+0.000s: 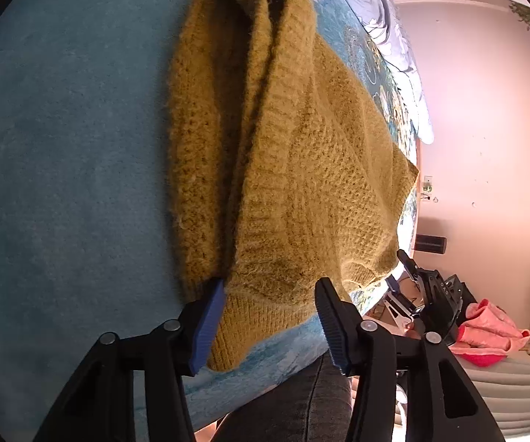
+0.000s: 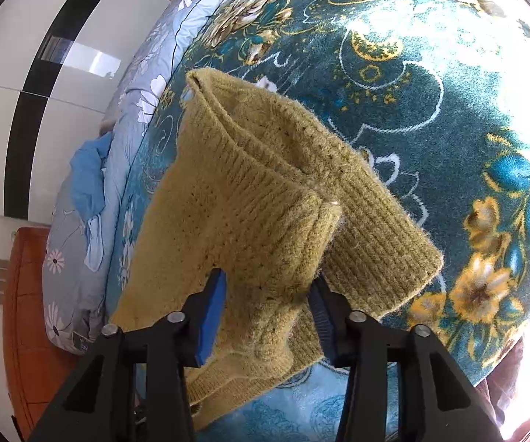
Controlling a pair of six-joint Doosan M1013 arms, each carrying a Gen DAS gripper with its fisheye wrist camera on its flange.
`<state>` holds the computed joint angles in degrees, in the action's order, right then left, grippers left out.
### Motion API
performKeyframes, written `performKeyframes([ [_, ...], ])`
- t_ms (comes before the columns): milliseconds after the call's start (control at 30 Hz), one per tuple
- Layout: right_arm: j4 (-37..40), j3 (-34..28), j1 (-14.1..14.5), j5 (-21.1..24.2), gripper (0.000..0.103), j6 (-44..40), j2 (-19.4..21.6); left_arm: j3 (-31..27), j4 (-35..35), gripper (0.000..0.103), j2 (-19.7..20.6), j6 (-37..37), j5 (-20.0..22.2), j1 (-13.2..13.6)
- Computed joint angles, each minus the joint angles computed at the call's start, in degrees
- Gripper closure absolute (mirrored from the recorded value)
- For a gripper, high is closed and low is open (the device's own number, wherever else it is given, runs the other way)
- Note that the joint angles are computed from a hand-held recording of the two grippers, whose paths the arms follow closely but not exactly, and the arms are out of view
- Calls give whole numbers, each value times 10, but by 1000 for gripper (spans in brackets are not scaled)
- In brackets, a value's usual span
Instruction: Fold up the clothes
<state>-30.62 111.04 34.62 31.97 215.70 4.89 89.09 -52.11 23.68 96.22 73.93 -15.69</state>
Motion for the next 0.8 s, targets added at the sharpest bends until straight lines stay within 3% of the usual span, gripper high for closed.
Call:
performKeyframes([
  [67,25,-7,-4,7,85,-34,1,-1,5,71,0,-1,-3,-1],
  [133,44,-14,-7,11,88,-74,1,0,5,78,-4,1,-11,-2],
  [233,31,-23,-3,34,89,-98,-2,-3,9,102,-7,14,-8,-4],
  [300,30,-24,0,47,89,-107,-5,-6,24,102,-8,23,-3,-11],
  [400,91,-20,-6,62,90,-161,0,-8,48,102,0,9,10,-18],
  [500,108,-8,-6,50,90,-149,2,-5,30,102,4,0,14,-17],
  [633,114,-2,-9,40,90,-142,4,-7,16,100,7,-8,21,-13],
  [700,120,0,-10,37,90,-148,5,-9,14,94,9,-19,29,-11],
  [767,120,2,-11,32,89,-147,3,1,3,64,4,-26,26,-4],
  [800,119,4,-11,28,89,-144,2,5,1,57,0,-30,19,-2],
])
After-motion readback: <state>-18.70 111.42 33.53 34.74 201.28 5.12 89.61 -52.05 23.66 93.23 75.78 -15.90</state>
